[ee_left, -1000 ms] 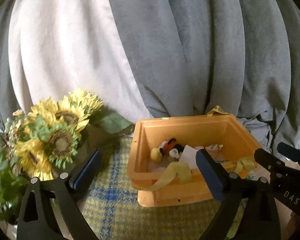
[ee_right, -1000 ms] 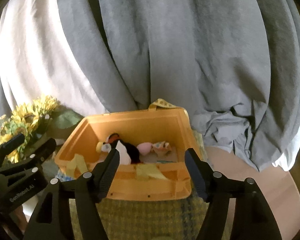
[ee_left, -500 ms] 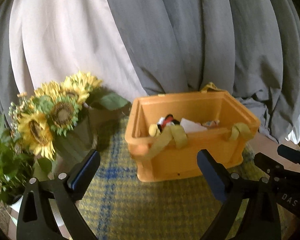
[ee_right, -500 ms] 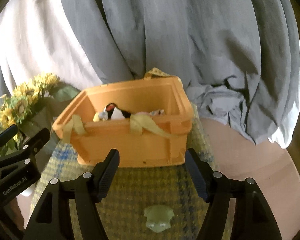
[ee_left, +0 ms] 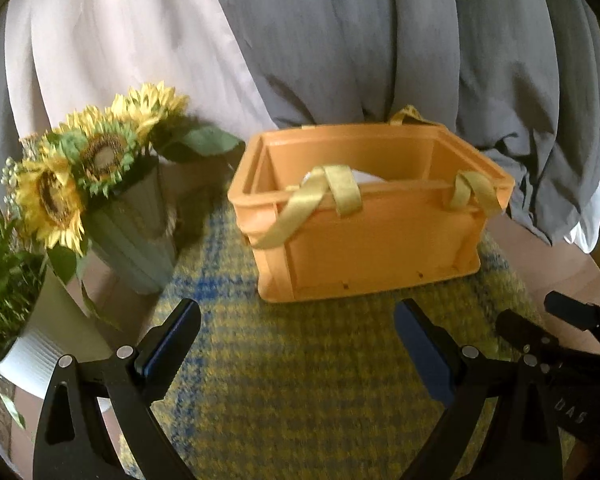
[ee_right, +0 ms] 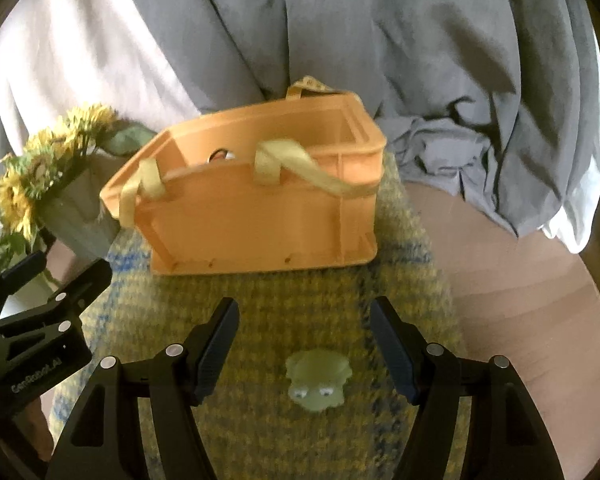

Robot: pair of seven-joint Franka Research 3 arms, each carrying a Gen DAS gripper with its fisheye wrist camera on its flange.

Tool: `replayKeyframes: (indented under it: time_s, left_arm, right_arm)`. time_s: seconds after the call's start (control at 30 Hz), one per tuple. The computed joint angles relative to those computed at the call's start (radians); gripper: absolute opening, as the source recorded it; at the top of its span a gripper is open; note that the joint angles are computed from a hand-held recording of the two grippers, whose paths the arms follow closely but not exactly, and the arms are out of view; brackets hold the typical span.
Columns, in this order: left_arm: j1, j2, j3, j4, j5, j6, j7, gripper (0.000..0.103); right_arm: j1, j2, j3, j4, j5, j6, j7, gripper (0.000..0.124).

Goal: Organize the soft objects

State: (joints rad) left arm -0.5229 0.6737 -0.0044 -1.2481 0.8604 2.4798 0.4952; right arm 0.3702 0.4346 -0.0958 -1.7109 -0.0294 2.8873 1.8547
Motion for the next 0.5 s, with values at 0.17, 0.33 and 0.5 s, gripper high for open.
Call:
replayKeyframes:
  time_s: [0.17,0.33,0.5]
  left_arm:
    - [0.009,-0.004,-0.017,-0.024,-0.034,-0.016,0.02,0.099]
    - [0.019,0.009,-0.036,-0.022,-0.083,-0.044,0.055,0.099]
    - [0.026,0.032,-0.05,-0.008,-0.136,-0.074,0.096,0.099]
  right_arm:
    - [-0.011,-0.004,0.024,-0.026,0.018,-0.02,-0.034,0.069]
    - [-0.026,0.01,0.046,-0.021,0.047,-0.049,-0.065,0.069]
    - [-0.027,0.027,0.044,-0.012,0.056,-0.073,-0.076,0.069]
